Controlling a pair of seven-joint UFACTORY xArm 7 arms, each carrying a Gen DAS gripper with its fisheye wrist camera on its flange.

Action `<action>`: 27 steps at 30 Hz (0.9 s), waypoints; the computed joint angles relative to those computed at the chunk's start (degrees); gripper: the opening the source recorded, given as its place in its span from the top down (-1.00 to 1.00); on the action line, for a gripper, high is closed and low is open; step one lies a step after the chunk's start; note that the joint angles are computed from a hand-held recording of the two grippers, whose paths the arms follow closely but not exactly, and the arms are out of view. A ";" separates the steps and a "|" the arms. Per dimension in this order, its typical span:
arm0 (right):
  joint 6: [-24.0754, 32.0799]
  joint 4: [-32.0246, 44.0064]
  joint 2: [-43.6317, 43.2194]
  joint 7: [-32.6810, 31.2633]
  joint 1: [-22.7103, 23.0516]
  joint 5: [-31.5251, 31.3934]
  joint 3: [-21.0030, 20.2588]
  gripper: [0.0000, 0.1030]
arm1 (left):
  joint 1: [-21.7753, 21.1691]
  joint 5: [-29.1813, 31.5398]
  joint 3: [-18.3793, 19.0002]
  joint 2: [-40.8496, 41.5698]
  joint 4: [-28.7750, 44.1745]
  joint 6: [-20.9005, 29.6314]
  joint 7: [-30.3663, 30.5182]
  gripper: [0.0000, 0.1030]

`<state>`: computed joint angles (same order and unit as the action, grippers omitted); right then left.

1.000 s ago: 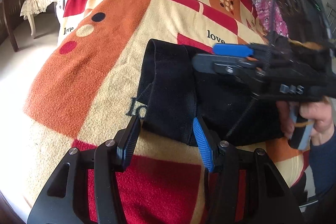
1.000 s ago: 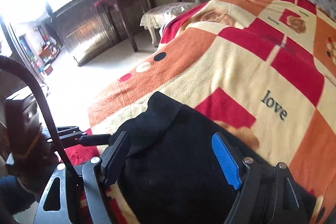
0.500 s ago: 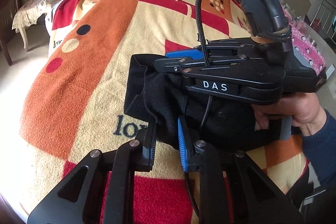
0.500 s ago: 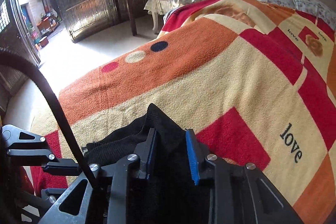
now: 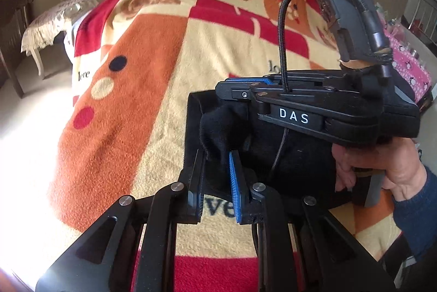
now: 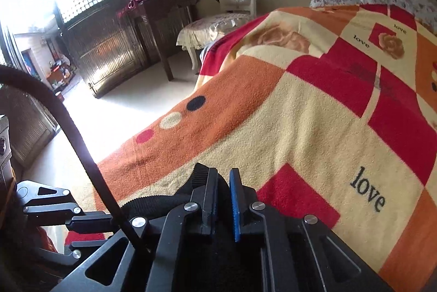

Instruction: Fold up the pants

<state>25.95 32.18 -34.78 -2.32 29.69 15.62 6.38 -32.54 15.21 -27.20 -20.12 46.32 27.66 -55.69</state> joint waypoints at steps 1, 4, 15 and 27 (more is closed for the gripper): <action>0.02 -0.53 0.66 0.07 0.40 0.42 -0.02 0.87 | 0.29 0.37 -0.24 -0.08 -0.65 -0.06 -0.55 0.70; 0.62 -2.20 -1.83 1.07 1.04 2.42 -1.17 0.86 | 0.34 0.86 -0.68 -2.49 -2.08 0.34 -1.57 0.70; 26.47 -13.90 -38.12 7.66 -5.50 -0.73 -2.22 0.07 | 1.71 2.00 -3.77 -8.30 0.02 9.46 -7.09 0.63; 54.27 -16.84 -76.66 14.64 -17.03 -5.35 -7.43 0.03 | 2.24 18.26 -15.70 9.41 17.95 15.86 -16.97 0.58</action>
